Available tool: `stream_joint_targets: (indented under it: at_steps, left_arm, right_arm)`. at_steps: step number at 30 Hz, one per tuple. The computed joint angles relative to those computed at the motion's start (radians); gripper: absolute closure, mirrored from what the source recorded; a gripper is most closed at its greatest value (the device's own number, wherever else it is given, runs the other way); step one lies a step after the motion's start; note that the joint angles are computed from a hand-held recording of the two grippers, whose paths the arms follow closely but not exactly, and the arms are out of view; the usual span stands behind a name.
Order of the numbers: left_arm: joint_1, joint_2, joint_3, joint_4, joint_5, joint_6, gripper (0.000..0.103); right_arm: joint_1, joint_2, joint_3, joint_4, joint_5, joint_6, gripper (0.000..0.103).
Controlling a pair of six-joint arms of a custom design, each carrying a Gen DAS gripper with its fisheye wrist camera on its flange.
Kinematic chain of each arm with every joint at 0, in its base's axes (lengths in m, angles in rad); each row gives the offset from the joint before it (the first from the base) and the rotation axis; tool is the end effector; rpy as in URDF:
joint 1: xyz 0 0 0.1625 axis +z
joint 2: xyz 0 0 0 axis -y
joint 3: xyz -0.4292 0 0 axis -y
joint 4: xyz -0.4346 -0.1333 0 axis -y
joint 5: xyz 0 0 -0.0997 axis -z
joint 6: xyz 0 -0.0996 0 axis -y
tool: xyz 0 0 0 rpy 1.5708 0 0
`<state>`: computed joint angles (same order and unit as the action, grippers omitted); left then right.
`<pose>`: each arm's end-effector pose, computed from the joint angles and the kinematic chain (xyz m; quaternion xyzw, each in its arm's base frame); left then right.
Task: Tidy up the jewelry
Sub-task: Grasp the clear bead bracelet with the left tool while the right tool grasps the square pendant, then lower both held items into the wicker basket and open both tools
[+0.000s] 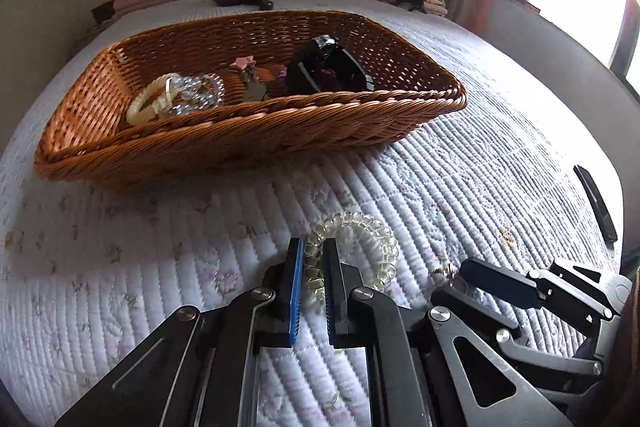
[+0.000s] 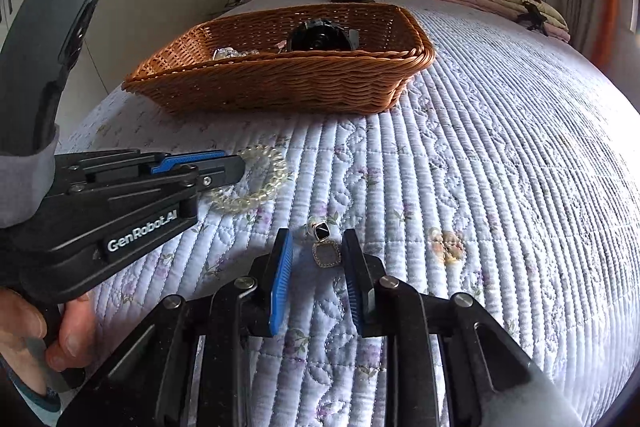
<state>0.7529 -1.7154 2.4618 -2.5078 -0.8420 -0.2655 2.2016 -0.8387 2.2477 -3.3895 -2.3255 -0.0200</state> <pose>-0.1329 -0.3981 0.2381 0.2210 0.9041 -0.2591 0.2581 0.3340 -0.3470 0.0260 0.2200 -0.8864 0.2888 0.2872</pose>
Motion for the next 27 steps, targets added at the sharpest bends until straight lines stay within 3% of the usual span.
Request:
stream_joint_targets:
  at_steps: [8,17,18,20,21,27]
  left_arm:
    - [-0.042,-0.274,0.087,0.196,0.005,-0.146,0.094]
    - [-0.099,-0.292,0.136,0.202,0.075,-0.147,0.09]
    - [-0.104,-0.293,0.137,0.212,0.081,-0.153,0.09]
    - [-0.107,-0.293,0.137,0.219,0.086,-0.157,0.089]
    - [-0.108,-0.293,0.138,0.219,0.088,-0.156,0.089]
    - [-0.13,-0.295,0.153,0.202,0.113,-0.15,0.093]
  right_arm:
    - [0.003,0.016,-0.03,0.037,-0.02,0.016,0.077]
    - [0.015,0.047,-0.071,0.078,-0.063,0.008,0.076]
    - [0.018,0.051,-0.074,0.078,-0.07,0.005,0.077]
    - [0.018,0.052,-0.073,0.073,-0.059,-0.004,0.094]
    - [0.013,0.049,-0.07,0.072,-0.044,-0.007,0.097]
    - [0.009,0.037,-0.043,0.009,0.001,-0.033,0.099]
